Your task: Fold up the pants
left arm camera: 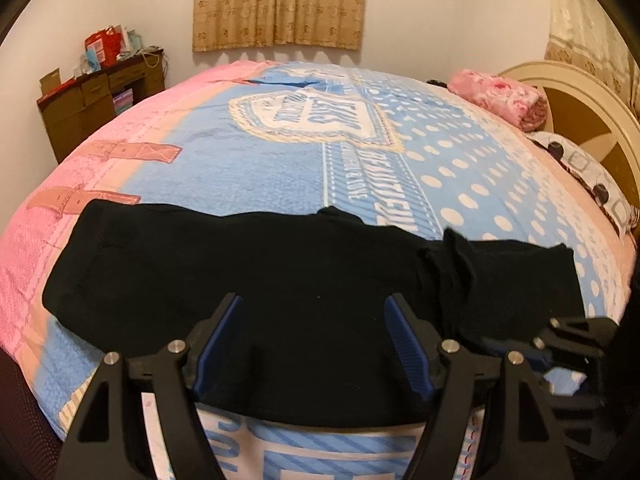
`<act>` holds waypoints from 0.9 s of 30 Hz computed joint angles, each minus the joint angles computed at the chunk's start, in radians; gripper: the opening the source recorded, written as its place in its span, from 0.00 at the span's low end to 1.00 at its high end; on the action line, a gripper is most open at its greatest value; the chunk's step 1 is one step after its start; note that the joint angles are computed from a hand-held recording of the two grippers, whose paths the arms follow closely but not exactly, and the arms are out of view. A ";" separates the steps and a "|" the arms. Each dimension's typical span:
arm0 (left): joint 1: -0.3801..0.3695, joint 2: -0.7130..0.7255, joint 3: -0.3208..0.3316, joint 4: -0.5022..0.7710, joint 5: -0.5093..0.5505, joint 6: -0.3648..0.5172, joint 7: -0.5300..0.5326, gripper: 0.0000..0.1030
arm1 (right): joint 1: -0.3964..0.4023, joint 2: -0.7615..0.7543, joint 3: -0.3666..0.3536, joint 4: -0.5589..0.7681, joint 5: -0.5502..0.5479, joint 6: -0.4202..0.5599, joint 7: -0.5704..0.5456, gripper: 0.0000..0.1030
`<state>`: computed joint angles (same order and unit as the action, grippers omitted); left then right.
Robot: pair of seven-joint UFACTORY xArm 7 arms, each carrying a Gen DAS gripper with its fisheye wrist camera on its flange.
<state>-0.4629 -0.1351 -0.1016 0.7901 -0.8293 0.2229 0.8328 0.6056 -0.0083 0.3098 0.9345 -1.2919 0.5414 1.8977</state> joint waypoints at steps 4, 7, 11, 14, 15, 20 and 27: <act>0.001 0.002 0.002 0.003 -0.009 0.004 0.004 0.73 | 0.012 0.004 0.013 0.019 -0.002 0.016 -0.038 0.08; 0.004 0.005 -0.008 -0.001 0.016 0.002 -0.010 0.73 | 0.001 0.059 -0.007 0.029 0.019 -0.039 -0.064 0.09; -0.004 0.001 -0.018 -0.006 0.042 0.008 -0.022 0.73 | 0.009 0.032 -0.029 -0.002 -0.041 -0.074 0.017 0.13; -0.020 -0.001 -0.028 -0.005 0.059 0.005 -0.029 0.73 | 0.004 -0.025 -0.018 -0.046 -0.049 -0.067 0.047 0.61; -0.025 0.000 -0.030 -0.005 0.063 0.005 -0.030 0.73 | -0.001 -0.071 -0.010 -0.084 -0.090 -0.065 0.116 0.65; -0.039 0.039 -0.066 0.013 0.169 -0.016 -0.106 0.73 | -0.036 -0.301 0.053 -0.262 0.025 0.063 0.192 0.65; -0.028 0.101 -0.106 0.027 0.356 -0.046 -0.258 0.73 | -0.093 -0.588 0.075 -0.492 0.216 0.118 0.250 0.65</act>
<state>-0.4907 -0.0343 -0.2073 0.8166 -0.4734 0.1768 0.5747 0.5127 -0.5962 0.3848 0.4423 -1.0754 0.6594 2.1473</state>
